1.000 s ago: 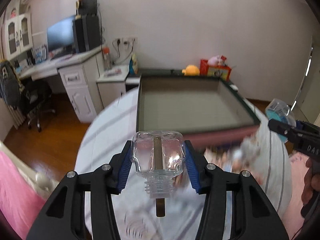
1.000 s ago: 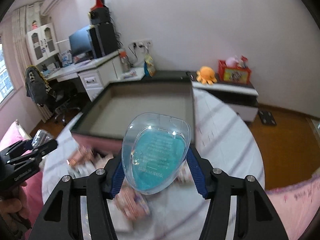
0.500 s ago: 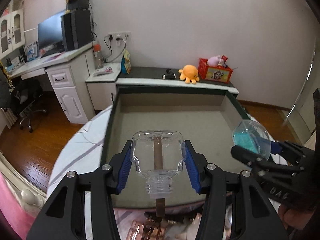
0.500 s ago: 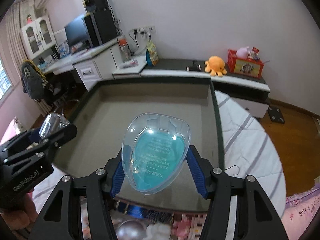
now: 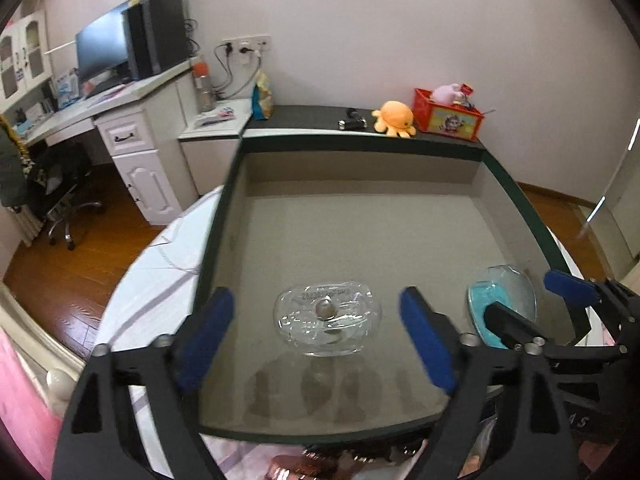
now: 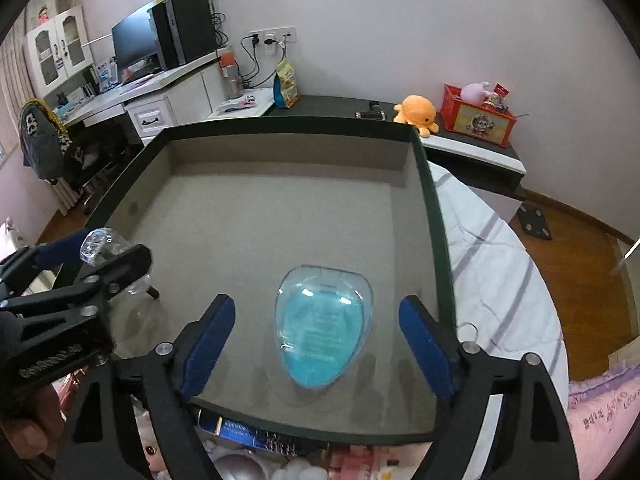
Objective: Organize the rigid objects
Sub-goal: 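Lower both held items into the pink box and open both grippers, then withdraw both grippers from the box back toward the table items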
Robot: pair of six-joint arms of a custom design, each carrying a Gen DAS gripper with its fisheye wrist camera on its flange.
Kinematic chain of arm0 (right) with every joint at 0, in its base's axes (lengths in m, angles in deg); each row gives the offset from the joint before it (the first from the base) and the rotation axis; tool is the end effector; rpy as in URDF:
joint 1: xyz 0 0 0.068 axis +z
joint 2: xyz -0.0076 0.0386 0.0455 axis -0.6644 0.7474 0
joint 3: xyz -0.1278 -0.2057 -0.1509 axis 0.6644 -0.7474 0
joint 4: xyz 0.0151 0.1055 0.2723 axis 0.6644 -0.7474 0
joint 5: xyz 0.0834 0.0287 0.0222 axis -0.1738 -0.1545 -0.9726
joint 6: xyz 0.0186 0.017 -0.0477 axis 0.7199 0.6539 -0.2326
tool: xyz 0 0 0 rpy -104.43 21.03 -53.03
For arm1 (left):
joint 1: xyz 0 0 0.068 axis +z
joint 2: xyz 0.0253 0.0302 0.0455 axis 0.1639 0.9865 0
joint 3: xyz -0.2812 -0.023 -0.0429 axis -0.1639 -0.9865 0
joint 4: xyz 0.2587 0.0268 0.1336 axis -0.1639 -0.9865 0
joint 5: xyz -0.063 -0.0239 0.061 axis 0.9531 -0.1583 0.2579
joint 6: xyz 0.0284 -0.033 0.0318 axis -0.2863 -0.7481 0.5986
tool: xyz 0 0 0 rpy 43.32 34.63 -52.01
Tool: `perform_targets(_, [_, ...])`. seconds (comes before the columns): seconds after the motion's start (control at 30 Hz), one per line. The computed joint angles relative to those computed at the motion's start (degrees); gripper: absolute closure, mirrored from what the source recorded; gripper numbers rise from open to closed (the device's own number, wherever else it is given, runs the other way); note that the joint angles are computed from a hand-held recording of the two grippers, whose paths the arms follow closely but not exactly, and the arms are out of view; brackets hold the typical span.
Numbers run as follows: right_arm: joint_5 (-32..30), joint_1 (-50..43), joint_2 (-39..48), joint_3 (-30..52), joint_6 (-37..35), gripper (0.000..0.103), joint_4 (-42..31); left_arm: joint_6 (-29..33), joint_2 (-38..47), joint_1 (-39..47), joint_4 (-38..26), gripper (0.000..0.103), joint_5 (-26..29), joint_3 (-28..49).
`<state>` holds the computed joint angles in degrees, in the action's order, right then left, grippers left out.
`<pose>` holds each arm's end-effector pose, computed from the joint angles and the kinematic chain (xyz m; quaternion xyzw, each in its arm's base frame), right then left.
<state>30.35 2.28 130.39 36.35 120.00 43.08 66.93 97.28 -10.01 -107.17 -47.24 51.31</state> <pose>0.2765 0.2415 0.1931 0.1192 0.9367 -0.0101 0.3292 0.3343 -0.1208 0.2213 0.1950 0.9130 -0.0872 0.3476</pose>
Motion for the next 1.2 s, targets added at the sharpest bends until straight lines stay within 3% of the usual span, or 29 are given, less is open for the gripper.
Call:
perform_targets(0.1, [0.54, 0.99, -1.46, -0.25, 1.95, 0.014, -1.34, 0.15, -4.37, 1.01, 0.47, 0.0, 0.09, -2.44])
perform_targets(0.17, [2.52, 2.44, -2.52, -0.13, 4.81, 0.001, -3.44, 0.5, -8.13, 1.89, -0.16, 0.0, 1.02, -4.22])
perform_targets(0.33, [7.74, 7.51, -8.16, -2.67, 11.7, 0.0, -4.78, 0.54, -18.54, 5.09, -1.66, 0.0, 3.59, -9.04])
perform_targets(0.5, [14.12, 14.35, -10.78, -2.06, 21.73, 0.0, -12.54, 0.98, -27.36, 7.43, -4.21, 0.0, 3.97, -12.84])
perform_targets(0.77, [22.7, 26.74, -11.99, -0.54, 37.52, 0.0, -23.5, 4.81, -41.93, 14.8, -13.1, 0.0, 10.29, -17.84])
perform_targets(1.0, [25.08, 35.3, -9.52, 0.97, 52.48, 0.0, -32.65, 9.69, -51.0, 27.47, -22.01, 0.0, 20.45, -21.42])
perform_targets(1.2, [24.45, 39.11, -7.32, 2.44, 59.74, 0.0, -37.89, 14.37, -57.38, 33.07, -26.94, 0.0, 22.25, -23.36])
